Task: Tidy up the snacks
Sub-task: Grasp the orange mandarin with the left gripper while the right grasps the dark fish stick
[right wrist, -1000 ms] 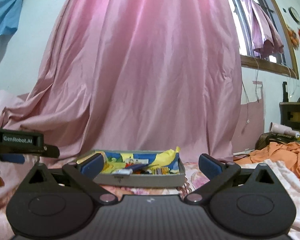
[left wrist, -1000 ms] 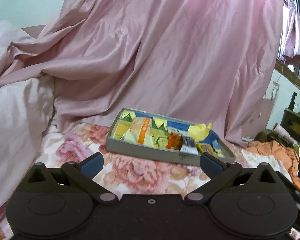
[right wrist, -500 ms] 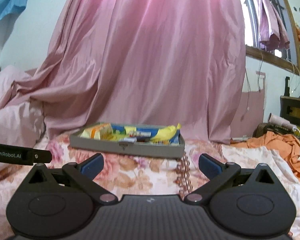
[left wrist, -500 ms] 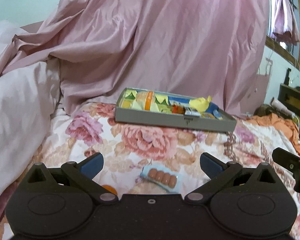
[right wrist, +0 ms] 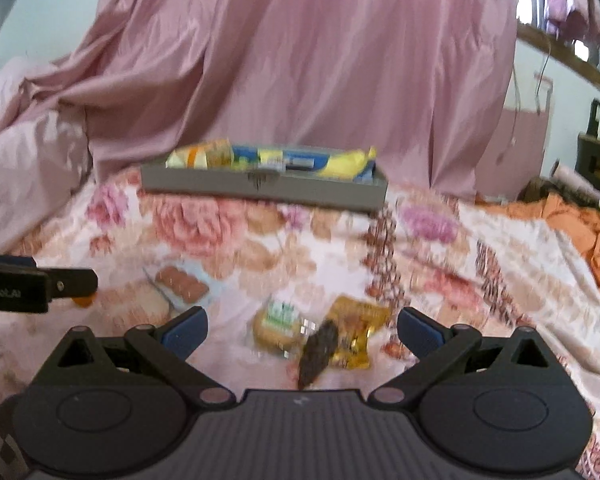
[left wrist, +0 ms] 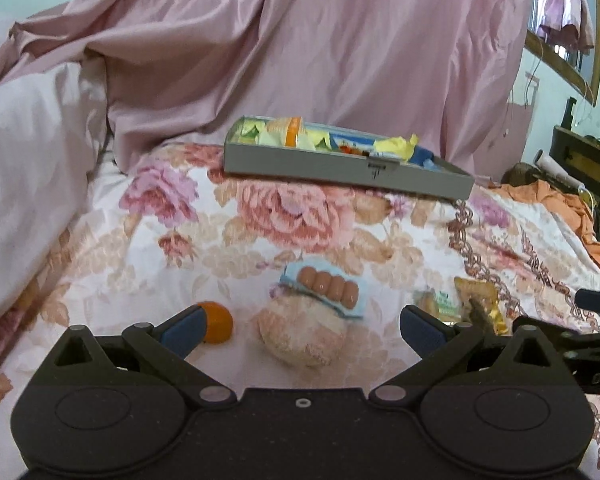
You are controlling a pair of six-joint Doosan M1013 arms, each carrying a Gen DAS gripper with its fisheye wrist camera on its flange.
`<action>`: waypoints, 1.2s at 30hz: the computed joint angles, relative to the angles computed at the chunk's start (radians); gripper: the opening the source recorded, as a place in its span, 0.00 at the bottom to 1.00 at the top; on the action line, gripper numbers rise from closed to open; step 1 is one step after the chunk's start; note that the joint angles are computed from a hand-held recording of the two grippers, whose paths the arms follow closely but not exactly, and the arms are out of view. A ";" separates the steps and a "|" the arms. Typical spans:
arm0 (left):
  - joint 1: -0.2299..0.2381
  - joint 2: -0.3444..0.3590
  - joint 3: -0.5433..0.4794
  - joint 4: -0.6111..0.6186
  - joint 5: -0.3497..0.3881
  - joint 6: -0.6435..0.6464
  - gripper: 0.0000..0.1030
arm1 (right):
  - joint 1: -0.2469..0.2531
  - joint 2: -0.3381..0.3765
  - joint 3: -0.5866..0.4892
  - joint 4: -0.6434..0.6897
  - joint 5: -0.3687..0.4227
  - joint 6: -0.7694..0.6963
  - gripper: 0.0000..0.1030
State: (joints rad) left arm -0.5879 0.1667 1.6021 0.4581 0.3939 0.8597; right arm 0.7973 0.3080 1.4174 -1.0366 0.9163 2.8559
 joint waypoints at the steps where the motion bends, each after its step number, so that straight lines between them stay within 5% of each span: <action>1: 0.001 0.002 -0.001 -0.018 0.004 0.018 0.99 | -0.003 0.004 -0.005 0.028 0.003 -0.019 1.00; 15: 0.024 0.037 -0.030 -0.164 0.070 0.169 0.99 | -0.041 0.031 -0.024 0.240 -0.013 -0.129 1.00; 24: 0.054 0.065 -0.057 -0.052 0.115 0.027 0.99 | -0.063 0.046 -0.006 0.201 -0.067 -0.038 1.00; 31: 0.092 0.097 -0.089 -0.188 0.140 0.081 0.99 | -0.080 0.064 -0.004 0.179 -0.087 0.036 0.99; 36: 0.102 0.107 -0.089 -0.265 0.096 0.151 0.92 | -0.084 0.074 -0.010 0.188 -0.106 0.023 0.87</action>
State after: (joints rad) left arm -0.4856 0.2735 1.5130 0.1933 0.4898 1.0110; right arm 0.7136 0.3817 1.4073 -0.8486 0.8103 2.8792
